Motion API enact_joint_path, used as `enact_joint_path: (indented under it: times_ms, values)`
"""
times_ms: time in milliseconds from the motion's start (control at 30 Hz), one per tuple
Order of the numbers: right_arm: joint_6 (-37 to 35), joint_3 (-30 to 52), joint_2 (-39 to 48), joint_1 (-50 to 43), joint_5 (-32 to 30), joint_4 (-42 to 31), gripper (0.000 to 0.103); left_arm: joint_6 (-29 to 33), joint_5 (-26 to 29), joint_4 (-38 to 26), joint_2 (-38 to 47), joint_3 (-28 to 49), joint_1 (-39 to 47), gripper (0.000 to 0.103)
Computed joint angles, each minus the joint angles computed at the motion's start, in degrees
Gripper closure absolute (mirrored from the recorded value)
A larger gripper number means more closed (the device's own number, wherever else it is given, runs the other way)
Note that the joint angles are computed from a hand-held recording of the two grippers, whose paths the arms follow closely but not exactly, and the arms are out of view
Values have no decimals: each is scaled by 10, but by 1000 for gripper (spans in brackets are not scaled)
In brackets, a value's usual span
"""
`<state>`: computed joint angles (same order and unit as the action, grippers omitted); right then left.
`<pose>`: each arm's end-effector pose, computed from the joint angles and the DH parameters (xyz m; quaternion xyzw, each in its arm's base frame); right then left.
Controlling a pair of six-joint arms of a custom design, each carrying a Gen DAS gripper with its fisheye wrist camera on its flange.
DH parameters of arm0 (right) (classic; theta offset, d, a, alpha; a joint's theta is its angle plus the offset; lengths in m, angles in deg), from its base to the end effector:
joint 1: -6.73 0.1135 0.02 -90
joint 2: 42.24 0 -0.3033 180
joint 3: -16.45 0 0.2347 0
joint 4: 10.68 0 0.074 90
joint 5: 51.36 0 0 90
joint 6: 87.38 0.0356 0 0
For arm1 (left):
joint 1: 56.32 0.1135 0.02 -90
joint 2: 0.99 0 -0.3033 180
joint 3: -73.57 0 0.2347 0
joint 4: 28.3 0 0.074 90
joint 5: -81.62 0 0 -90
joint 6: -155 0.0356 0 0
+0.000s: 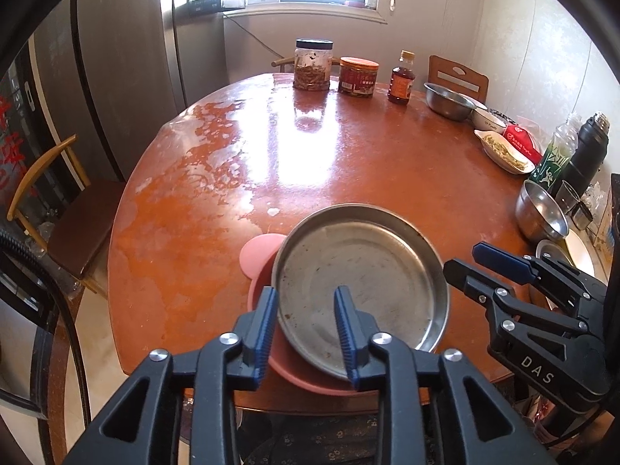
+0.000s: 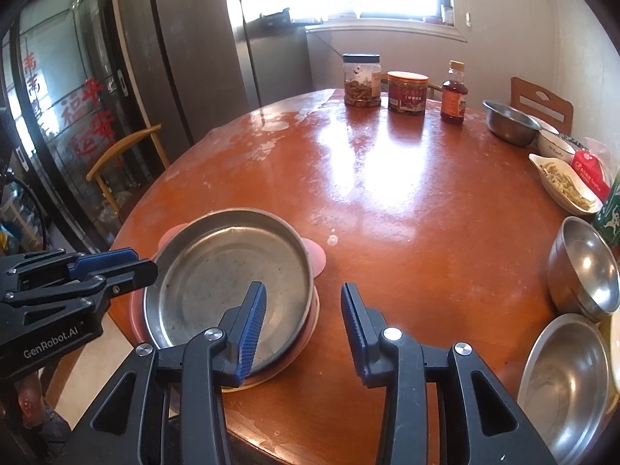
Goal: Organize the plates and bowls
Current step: 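Open the left gripper to release the silver tray onto the pink plate, then move the left gripper to the rim of the large steel basin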
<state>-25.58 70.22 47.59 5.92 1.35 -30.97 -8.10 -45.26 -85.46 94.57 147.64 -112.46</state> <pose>0.2658 0.0178 0.1935 -0.3046 0.8593 0.2276 0.3422 0.1782 -0.2272 0.2289 -0.1701 0.9291 0.0502 0.3246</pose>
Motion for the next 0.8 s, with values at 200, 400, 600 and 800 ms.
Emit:
enact_joint_path:
  times_ms: [200,400,600,800]
  values:
    - [-6,11,-3,-29,-22,-21,61,4,-4,-17,18,30,-2,69]
    - [-11,14,-11,-62,-39,-18,49,6,-17,-36,36,65,-9,59]
    - [-17,33,-13,-111,-60,-34,48,38,-17,-28,58,102,-14,59]
    - [-20,56,-16,-162,-86,-51,47,70,-29,-31,86,150,-22,58]
